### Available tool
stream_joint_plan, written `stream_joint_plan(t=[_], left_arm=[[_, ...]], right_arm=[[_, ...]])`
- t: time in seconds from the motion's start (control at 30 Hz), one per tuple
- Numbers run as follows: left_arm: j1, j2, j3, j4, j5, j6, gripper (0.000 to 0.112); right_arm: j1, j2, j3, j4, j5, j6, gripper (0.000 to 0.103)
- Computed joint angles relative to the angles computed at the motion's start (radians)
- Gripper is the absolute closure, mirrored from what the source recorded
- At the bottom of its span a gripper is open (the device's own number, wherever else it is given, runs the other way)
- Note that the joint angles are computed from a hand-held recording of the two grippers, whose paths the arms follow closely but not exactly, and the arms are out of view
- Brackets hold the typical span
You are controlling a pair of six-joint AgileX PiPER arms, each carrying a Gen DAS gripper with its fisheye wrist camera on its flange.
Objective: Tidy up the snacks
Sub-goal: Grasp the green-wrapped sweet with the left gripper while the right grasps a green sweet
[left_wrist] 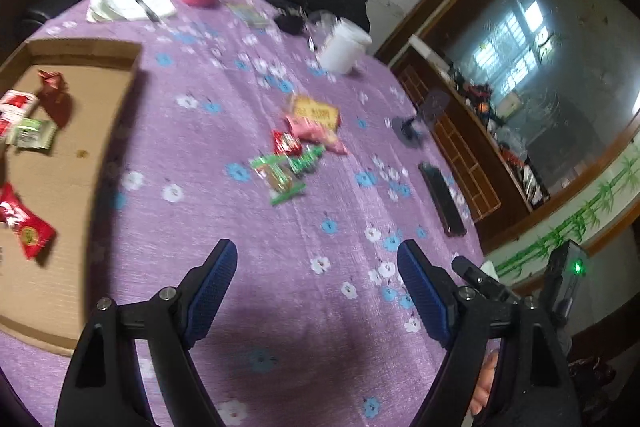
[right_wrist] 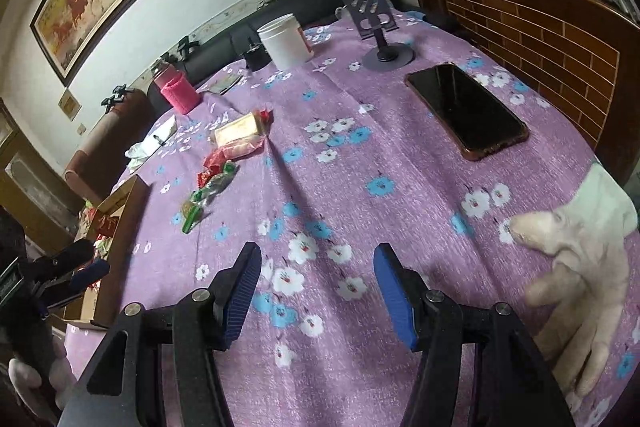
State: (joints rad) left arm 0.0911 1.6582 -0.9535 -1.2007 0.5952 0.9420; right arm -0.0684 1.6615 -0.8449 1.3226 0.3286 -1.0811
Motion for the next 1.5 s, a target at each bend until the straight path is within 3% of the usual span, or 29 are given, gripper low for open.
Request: stream_joint_plan(t=[0.23, 0.37, 0.6, 0.7, 0.8, 0.83, 0.87, 0.9, 1.07, 1.17, 1.3, 1.5], left_arm=[[0.128, -0.06, 0.06, -0.026, 0.001, 0.039, 0.031], [0.17, -0.023, 0.024, -0.006, 0.041, 0.014, 0.031], [0.148, -0.02, 0.0, 0.041, 0.011, 0.011, 0.031], [0.112, 0.002, -0.015, 0.083, -0.019, -0.01, 0.031], [0.061, 0.045, -0.049, 0.098, -0.037, -0.037, 0.031], [0.034, 0.062, -0.064, 0.109, -0.054, -0.048, 0.031], [0.009, 0.081, -0.082, 0.135, -0.07, -0.074, 0.031], [-0.011, 0.098, -0.098, 0.163, -0.079, -0.099, 0.031], [-0.122, 0.175, -0.177, 0.305, -0.164, -0.21, 0.031], [-0.191, 0.256, -0.259, 0.475, -0.245, -0.355, 0.036], [-0.218, 0.389, -0.414, 0.63, -0.202, -0.496, 0.061], [-0.234, 0.468, -0.501, 0.707, -0.204, -0.584, 0.061]], right_arm=[[0.028, 0.164, -0.304, -0.18, 0.206, 0.224, 0.041], [0.158, 0.311, -0.513, -0.43, 0.171, 0.456, 0.041], [0.236, 0.602, -0.923, -0.636, 0.323, 0.747, 0.041], [0.277, 0.653, -1.011, -0.798, 0.296, 0.903, 0.041], [0.303, 0.714, -1.119, -0.931, 0.334, 1.043, 0.041], [0.309, 0.729, -1.139, -0.959, 0.339, 1.065, 0.045], [0.319, 0.744, -1.163, -0.996, 0.348, 1.084, 0.068], [0.328, 0.75, -1.169, -1.035, 0.348, 1.094, 0.081], [0.293, 0.659, -0.999, -0.989, 0.264, 1.019, 0.081], [0.242, 0.609, -0.88, -0.837, 0.205, 0.864, 0.081], [0.177, 0.6, -0.827, -0.576, 0.214, 0.638, 0.081], [0.159, 0.612, -0.841, -0.515, 0.247, 0.597, 0.081]])
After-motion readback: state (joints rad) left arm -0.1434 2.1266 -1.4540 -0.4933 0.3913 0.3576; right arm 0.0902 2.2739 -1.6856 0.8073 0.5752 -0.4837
